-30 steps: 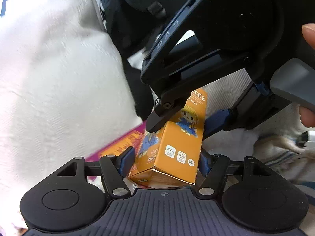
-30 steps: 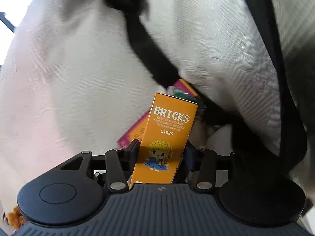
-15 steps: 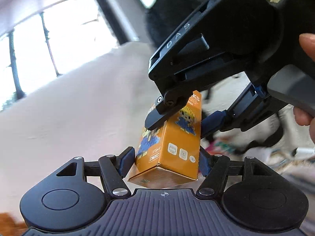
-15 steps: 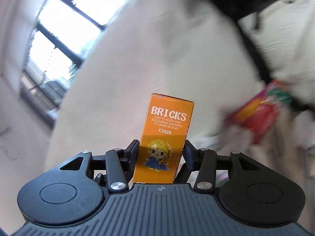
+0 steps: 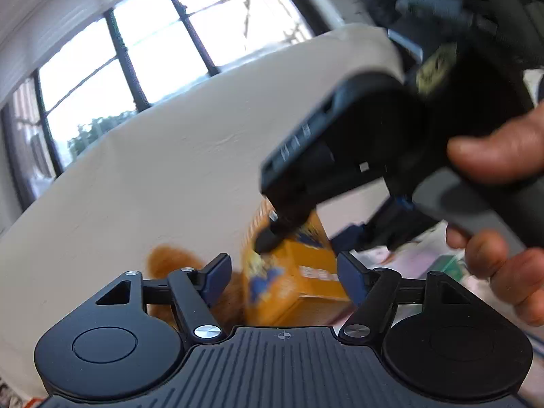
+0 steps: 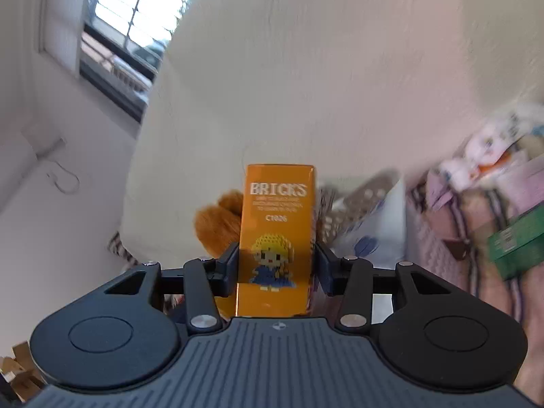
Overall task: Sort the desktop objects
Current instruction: 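Carry the BRICKS box with both tools and lower it onto the basket, then open both tools to release the BRICKS box into the basket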
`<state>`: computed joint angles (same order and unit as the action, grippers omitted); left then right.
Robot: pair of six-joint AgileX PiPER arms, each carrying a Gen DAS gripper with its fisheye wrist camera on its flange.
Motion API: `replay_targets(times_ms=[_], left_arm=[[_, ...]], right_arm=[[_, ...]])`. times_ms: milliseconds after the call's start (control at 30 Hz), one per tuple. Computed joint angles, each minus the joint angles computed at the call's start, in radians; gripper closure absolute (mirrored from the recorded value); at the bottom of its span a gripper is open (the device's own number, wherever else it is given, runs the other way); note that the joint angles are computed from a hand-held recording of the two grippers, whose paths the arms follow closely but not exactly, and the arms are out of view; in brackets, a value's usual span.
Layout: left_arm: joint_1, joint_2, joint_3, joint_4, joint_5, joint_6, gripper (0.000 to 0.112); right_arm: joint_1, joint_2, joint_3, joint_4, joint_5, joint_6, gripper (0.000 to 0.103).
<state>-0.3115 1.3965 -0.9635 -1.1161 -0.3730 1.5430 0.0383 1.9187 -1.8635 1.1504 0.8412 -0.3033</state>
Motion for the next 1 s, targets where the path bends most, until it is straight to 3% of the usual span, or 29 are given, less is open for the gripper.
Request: replay_targets(times_ms=[100,200,267,367,433,533,633,733,833,933,1000], left_arm=[[0.036,0.004,0.005,0.021,0.010,-0.049,0.031],[0.040,-0.116,0.127,0.051,-0.005,-0.102,0.025],[0.050,-0.118,0.138,0.114,0.002,-0.187,0.023],[0.024,-0.124,0.169,0.132,-0.037,-0.228,0.022],[0.019,-0.139,0.187,0.124,-0.038,-0.238,0.022],[0.084,-0.164,0.190,0.139,0.028,-0.274,0.021],[0.097,-0.179,0.176,-0.003,0.043,-0.190,0.020],[0.075,-0.222,0.177,-0.196,0.034,-0.065,0.018],[0.010,-0.264,0.180,-0.402,-0.054,0.114,0.014],[-0.093,-0.313,0.188,-0.553,-0.208,0.233,0.011],[-0.143,-0.354,0.194,-0.626,-0.276,0.270,0.009]], right_arm=[[0.013,0.084,-0.105,-0.048,0.006,0.062,0.054],[0.014,0.122,-0.158,-0.064,0.019,0.073,0.053],[0.021,0.121,-0.168,-0.105,0.020,0.092,0.050],[0.025,0.070,-0.115,-0.161,-0.033,0.099,0.027],[0.010,0.053,-0.083,-0.153,-0.040,0.066,0.027],[-0.012,0.037,-0.040,-0.130,-0.065,0.046,0.026],[-0.026,-0.025,0.057,-0.116,-0.097,-0.017,0.026],[-0.005,-0.108,0.159,-0.133,-0.175,-0.086,0.024],[0.030,-0.229,0.324,-0.111,-0.301,-0.207,0.023],[0.117,-0.384,0.524,-0.164,-0.521,-0.298,0.018],[0.193,-0.485,0.657,-0.296,-0.682,-0.236,0.014]])
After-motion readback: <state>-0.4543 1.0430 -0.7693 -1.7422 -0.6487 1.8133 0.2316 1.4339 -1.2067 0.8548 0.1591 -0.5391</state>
